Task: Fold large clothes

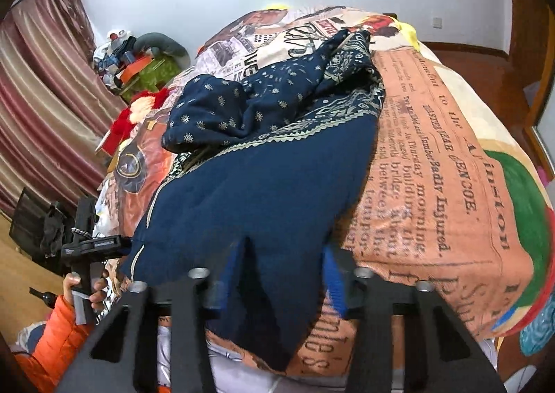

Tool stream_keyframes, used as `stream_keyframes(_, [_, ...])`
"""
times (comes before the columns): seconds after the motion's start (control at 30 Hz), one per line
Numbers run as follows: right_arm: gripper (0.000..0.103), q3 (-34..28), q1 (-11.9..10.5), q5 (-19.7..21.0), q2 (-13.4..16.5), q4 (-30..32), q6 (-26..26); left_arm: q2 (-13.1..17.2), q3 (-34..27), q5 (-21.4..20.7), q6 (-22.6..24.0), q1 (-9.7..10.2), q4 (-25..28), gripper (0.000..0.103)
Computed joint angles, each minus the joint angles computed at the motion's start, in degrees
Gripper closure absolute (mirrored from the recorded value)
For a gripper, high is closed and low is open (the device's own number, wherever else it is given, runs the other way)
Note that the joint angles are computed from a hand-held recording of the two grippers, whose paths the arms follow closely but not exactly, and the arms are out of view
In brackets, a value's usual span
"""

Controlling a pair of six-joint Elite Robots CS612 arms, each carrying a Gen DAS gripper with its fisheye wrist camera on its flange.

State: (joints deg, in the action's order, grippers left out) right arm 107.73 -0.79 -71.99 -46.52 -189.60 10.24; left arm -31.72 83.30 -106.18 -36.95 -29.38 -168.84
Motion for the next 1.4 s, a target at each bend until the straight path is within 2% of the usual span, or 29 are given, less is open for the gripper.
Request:
stream_keyframes(0.03, [0.083,-0.1,-0.1,0.2,0.1,-0.1,0.1,-0.4,-0.2,1.2,1.2,-0.37,1.0,0.076])
stream_keyframes(0.07, [0.088,-0.2,-0.2,0.5,0.2,-0.3,0.1,-0.7,-0.4,2.5,1.9,-0.71,1.7,0.086])
stream_keyframes(0.13, [0.093,-0.3,-0.2,0.9,0.1,-0.4,-1.0,-1.4,-0.4,4.3,3.6,-1.25,0.9,0.094])
stream_keyframes(0.23, [0.095,-0.8,-0.3,1.3,0.1,-2.1,-2.1,-2.9,0.1,7.0,7.2,-2.03,-5.0,0.094])
stream_keyframes(0.33, [0.095,-1.7,-0.8,2.6,0.2,-3.5,-1.4,-4.5,-0.4,10.7,11.5,-3.00,-7.8,0.095])
stream_keyframes(0.4, [0.096,-2.7,-1.2,3.0,0.3,-4.0,-1.0,-4.9,-1.4,11.8,13.1,-3.17,-9.0,0.095])
stream_keyframes(0.53, [0.096,-5.5,-1.6,2.1,0.8,-4.7,-1.3,-5.5,-3.7,11.8,12.9,-2.55,-12.2,0.095])
stream_keyframes(0.63, [0.096,-8.2,-1.9,1.1,1.5,-4.0,-1.6,-3.6,-8.4,10.4,10.5,-1.36,-12.1,0.095])
stream_keyframes(0.8, [0.096,-14.9,-2.7,0.6,4.3,-1.4,0.3,1.0,-17.9,13.5,7.1,-0.32,-7.0,0.095])
stream_keyframes(0.93, [0.096,-21.3,-3.2,-1.0,7.5,2.9,2.1,5.9,-26.3,19.1,6.1,0.23,3.0,0.095])
stream_keyframes(1.1, [0.096,-30.8,-3.6,-2.2,13.0,14.1,1.5,13.1,-36.1,19.5,5.5,1.09,14.7,0.095])
stream_keyframes(1.2, [0.096,-35.1,-3.7,-2.3,15.8,19.6,0.5,16.8,-40.9,17.4,4.9,1.31,19.9,0.094])
stream_keyframes(1.3, [0.096,-38.3,-3.7,-1.6,17.6,23.6,-1.3,18.3,-42.7,18.1,6.9,0.81,21.7,0.092])
stream_keyframes(1.4, [0.096,-38.3,-4.1,0.3,17.6,24.4,-2.2,17.5,-41.3,21.9,11.5,-0.07,20.8,0.089])
